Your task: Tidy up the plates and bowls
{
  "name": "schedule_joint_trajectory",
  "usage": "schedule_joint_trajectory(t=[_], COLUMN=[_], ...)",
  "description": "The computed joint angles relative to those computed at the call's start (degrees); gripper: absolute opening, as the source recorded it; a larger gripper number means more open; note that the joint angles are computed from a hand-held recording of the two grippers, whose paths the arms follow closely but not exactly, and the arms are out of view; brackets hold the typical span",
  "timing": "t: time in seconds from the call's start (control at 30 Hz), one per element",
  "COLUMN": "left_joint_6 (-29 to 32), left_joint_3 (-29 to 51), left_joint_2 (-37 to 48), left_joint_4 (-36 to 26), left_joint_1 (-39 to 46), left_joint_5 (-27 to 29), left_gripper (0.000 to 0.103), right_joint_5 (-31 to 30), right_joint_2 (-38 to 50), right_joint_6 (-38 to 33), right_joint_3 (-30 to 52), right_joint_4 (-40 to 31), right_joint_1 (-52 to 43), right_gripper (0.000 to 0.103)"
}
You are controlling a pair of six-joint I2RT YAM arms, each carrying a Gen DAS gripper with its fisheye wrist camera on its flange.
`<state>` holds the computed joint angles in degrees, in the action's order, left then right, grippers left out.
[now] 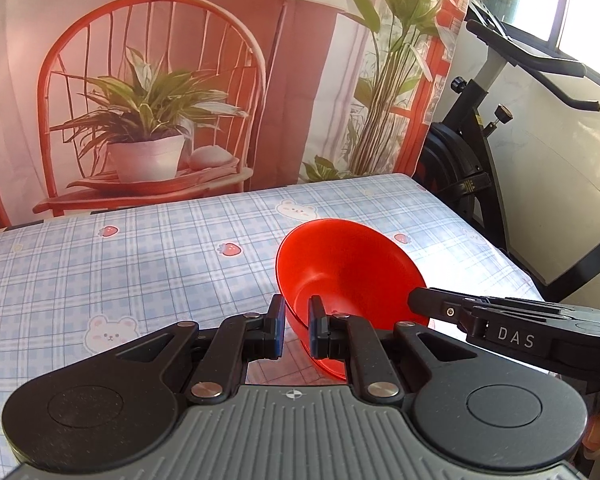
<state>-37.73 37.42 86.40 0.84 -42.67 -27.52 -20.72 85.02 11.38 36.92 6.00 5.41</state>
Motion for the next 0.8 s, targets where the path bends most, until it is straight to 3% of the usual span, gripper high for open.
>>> schedule_joint_trajectory(t=[0.27,0.8], left_joint_6=[-0.8,-0.8], left_joint_3=[4.6,8.7], left_joint_2=[9.3,16.3], left_joint_4=[1.9,1.4], left_joint_1=[1.0,2.0], left_joint_5=[3.0,5.3], left_gripper=[0.013,0.013], right_joint_5=[-1.5,-3.8], right_joint_2=[5.6,13.2], right_joint_6=[-1.3,-1.4], right_joint_3=[0.0,0.8], right_joint_4=[2.6,6.3], right_joint_1=[-4.0,-6.7], right_gripper=[0.009,0.01])
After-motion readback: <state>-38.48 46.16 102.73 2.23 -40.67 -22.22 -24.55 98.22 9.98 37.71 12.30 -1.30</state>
